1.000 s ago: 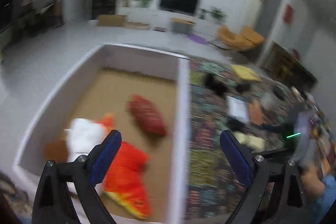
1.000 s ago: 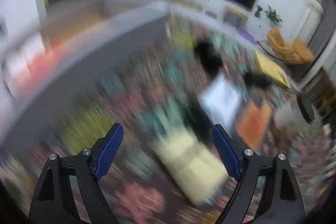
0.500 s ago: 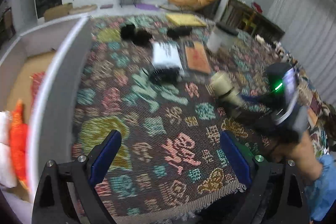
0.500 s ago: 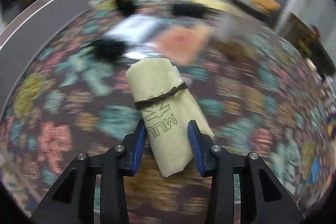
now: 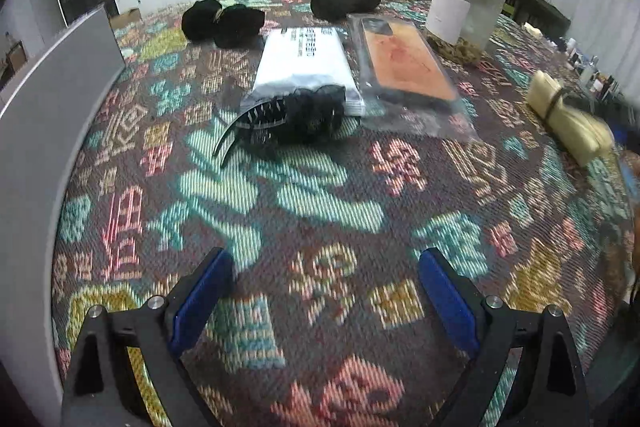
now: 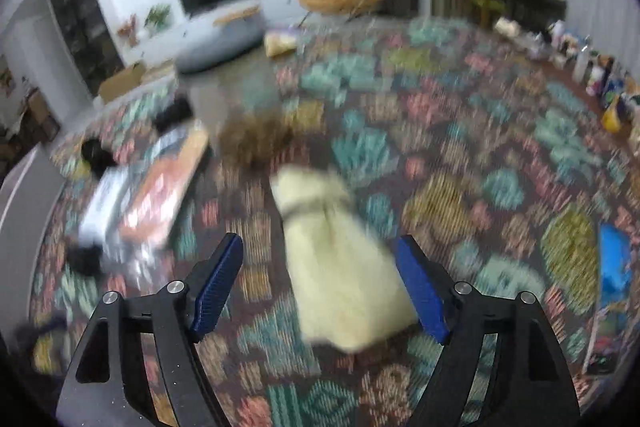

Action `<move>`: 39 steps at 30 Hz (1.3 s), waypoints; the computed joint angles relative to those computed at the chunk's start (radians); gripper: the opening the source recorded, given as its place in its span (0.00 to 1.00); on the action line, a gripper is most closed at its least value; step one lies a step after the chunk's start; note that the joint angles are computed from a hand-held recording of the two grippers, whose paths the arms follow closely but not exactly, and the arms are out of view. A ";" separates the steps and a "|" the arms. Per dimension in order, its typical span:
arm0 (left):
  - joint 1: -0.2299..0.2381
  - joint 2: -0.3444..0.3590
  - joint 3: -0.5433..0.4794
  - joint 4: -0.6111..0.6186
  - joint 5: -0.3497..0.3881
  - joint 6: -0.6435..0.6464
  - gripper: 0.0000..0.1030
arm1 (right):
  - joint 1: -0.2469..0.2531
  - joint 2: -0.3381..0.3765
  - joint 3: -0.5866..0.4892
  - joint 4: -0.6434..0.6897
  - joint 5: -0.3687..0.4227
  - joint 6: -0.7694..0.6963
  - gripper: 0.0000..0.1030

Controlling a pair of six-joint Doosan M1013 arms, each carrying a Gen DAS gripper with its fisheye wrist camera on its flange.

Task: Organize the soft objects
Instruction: 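Grasp the cream rolled towel with the right gripper and set it beside the jar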

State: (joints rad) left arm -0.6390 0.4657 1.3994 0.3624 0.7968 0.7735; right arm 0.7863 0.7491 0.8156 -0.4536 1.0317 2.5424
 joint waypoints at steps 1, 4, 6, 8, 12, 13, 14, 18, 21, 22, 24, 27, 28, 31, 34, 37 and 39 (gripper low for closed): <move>-0.001 0.006 -0.007 0.018 0.007 -0.014 0.94 | -0.003 -0.010 0.026 0.040 -0.023 -0.030 0.78; -0.002 0.026 -0.028 0.051 0.025 -0.044 1.00 | 0.020 -0.013 0.051 -0.025 -0.018 -0.044 0.84; -0.003 0.038 -0.042 0.079 0.032 -0.066 1.00 | 0.022 0.005 0.018 -0.013 0.007 -0.095 0.85; 0.002 0.052 -0.062 0.084 0.039 -0.076 1.00 | 0.027 0.033 -0.027 -0.034 0.063 -0.131 0.86; 0.013 0.082 -0.106 0.091 0.049 -0.065 1.00 | 0.024 0.087 -0.101 -0.090 0.180 -0.147 0.92; 0.016 0.090 -0.119 0.093 0.051 -0.062 1.00 | 0.011 0.073 -0.073 -0.066 0.143 -0.121 0.92; 0.019 0.098 -0.130 0.093 0.053 -0.058 1.00 | -0.001 0.062 -0.053 -0.037 0.116 -0.096 0.92; 0.028 0.108 -0.141 0.095 0.026 -0.056 1.00 | -0.013 0.045 -0.020 -0.022 0.074 -0.056 0.93; 0.028 0.108 -0.140 0.097 0.025 -0.057 1.00 | -0.008 0.054 -0.035 -0.033 0.095 -0.069 0.93; 0.028 0.108 -0.141 0.097 0.025 -0.057 1.00 | -0.009 0.048 -0.025 -0.029 0.085 -0.064 0.93; 0.028 0.108 -0.141 0.098 0.026 -0.057 1.00 | -0.008 0.048 -0.024 -0.031 0.086 -0.066 0.93; 0.028 0.108 -0.141 0.097 0.026 -0.057 1.00 | -0.008 0.050 -0.028 -0.031 0.089 -0.067 0.93; 0.028 0.108 -0.141 0.097 0.026 -0.057 1.00 | -0.009 0.051 -0.030 -0.030 0.089 -0.069 0.93; 0.028 0.108 -0.141 0.097 0.026 -0.057 1.00 | -0.009 0.052 -0.032 -0.030 0.090 -0.070 0.93; 0.028 0.108 -0.141 0.097 0.026 -0.057 1.00 | -0.009 0.052 -0.031 -0.029 0.089 -0.070 0.93; 0.028 0.108 -0.141 0.097 0.026 -0.057 1.00 | -0.009 0.052 -0.031 -0.029 0.089 -0.070 0.93; 0.028 0.108 -0.141 0.097 0.026 -0.057 1.00 | -0.009 0.052 -0.031 -0.029 0.089 -0.070 0.93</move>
State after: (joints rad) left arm -0.6115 0.5736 1.2585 0.4594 0.8229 0.7162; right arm 0.7769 0.8012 0.7842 -0.4829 1.1210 2.4722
